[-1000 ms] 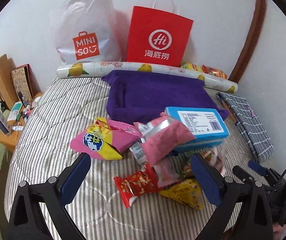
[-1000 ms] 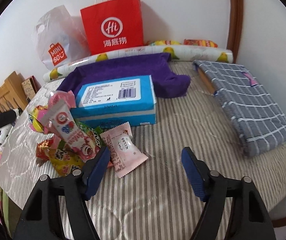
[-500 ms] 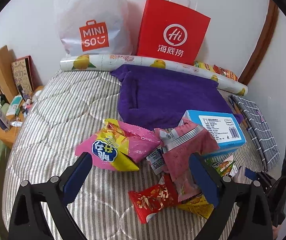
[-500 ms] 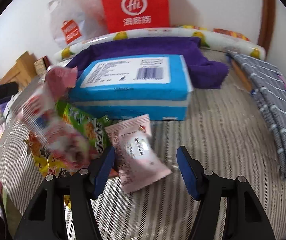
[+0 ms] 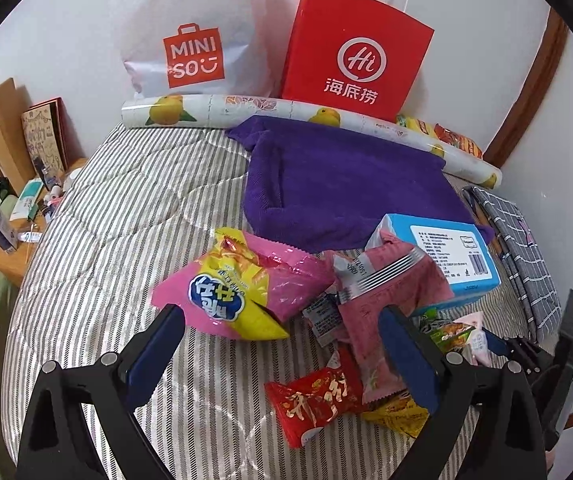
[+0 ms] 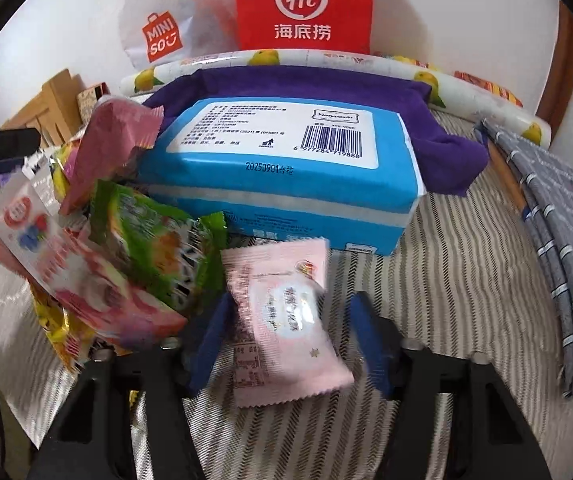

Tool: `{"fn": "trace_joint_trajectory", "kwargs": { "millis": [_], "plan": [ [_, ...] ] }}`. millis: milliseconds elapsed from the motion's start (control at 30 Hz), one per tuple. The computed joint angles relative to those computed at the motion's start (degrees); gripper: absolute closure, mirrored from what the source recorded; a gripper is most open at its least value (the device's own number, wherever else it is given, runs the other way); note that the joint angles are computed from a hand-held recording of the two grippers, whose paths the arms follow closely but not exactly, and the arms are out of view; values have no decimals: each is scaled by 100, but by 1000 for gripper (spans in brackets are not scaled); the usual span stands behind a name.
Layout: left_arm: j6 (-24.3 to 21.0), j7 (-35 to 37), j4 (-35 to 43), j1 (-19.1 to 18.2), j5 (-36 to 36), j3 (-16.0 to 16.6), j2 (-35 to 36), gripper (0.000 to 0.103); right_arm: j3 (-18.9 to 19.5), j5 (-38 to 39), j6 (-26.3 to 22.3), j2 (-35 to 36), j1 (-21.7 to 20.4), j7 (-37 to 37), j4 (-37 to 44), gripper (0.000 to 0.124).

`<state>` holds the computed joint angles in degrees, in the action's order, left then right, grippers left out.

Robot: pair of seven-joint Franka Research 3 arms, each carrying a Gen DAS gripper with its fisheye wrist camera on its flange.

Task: Organize snacks
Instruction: 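Grasp the pink candy wrapper with the right tool while the left tool approaches the pink-yellow chip bag, then grasp the pink-yellow chip bag with the left tool while the right tool lifts the candy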

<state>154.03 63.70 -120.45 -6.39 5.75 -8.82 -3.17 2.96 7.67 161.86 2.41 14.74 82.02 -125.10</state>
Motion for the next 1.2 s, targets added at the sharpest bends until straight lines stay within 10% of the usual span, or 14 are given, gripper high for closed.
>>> {"fn": "trace_joint_trajectory", "kwargs": {
  "millis": [600, 1200],
  "plan": [
    [-65, -280, 6, 190, 573, 74, 162, 6, -160, -1323, 558, -179, -394, 1617, -422, 81],
    [307, 2081, 404, 445, -1338, -162, 935, 6, -199, -923, 549, -89, -343, 1291, -375, 81]
  ]
}}
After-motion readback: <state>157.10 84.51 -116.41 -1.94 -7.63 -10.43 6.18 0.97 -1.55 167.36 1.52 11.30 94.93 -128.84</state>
